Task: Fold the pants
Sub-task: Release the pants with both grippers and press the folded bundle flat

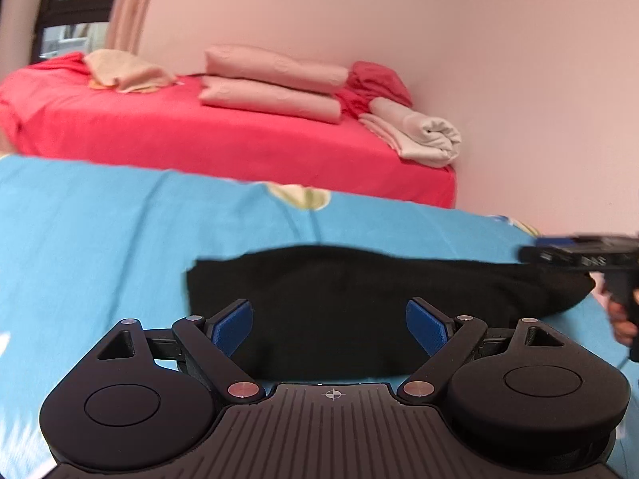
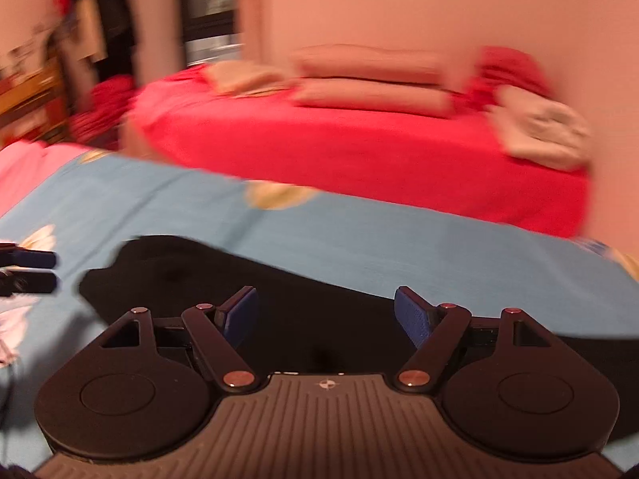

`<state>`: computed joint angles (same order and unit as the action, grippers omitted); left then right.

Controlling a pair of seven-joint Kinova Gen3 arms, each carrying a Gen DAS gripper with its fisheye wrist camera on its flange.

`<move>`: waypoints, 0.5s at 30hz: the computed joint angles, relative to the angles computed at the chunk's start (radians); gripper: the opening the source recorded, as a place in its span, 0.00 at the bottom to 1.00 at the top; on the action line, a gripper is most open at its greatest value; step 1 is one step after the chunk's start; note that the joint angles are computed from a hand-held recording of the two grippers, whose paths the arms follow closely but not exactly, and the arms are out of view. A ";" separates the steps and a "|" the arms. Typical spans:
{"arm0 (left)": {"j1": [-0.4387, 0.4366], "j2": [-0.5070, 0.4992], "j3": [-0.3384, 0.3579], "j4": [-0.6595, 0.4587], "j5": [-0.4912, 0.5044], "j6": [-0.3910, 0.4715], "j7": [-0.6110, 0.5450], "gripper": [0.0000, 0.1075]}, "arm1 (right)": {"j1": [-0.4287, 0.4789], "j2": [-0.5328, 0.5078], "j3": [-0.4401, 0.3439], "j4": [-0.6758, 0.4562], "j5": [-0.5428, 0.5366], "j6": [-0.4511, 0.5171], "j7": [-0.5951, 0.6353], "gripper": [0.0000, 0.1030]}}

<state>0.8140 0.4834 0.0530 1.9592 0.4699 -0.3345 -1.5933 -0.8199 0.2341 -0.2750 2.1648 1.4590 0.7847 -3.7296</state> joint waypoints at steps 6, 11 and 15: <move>0.125 0.178 -0.209 -0.264 0.146 0.216 -0.044 0.96 | 0.095 -0.040 0.035 0.118 -0.005 -0.012 0.147 0.50; 0.332 0.277 -0.439 -0.279 0.243 0.191 -0.073 0.96 | 0.172 0.027 0.057 0.109 0.051 -0.083 0.263 0.65; 0.385 0.298 -0.519 -0.297 0.147 0.229 0.039 0.96 | 0.243 0.091 0.069 0.102 0.118 -0.175 0.265 0.69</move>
<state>1.1994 0.7816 -0.4659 1.6625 0.6165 -0.1051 -1.5540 -0.5768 0.3248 -0.2055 2.2670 1.5770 0.6094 -3.4646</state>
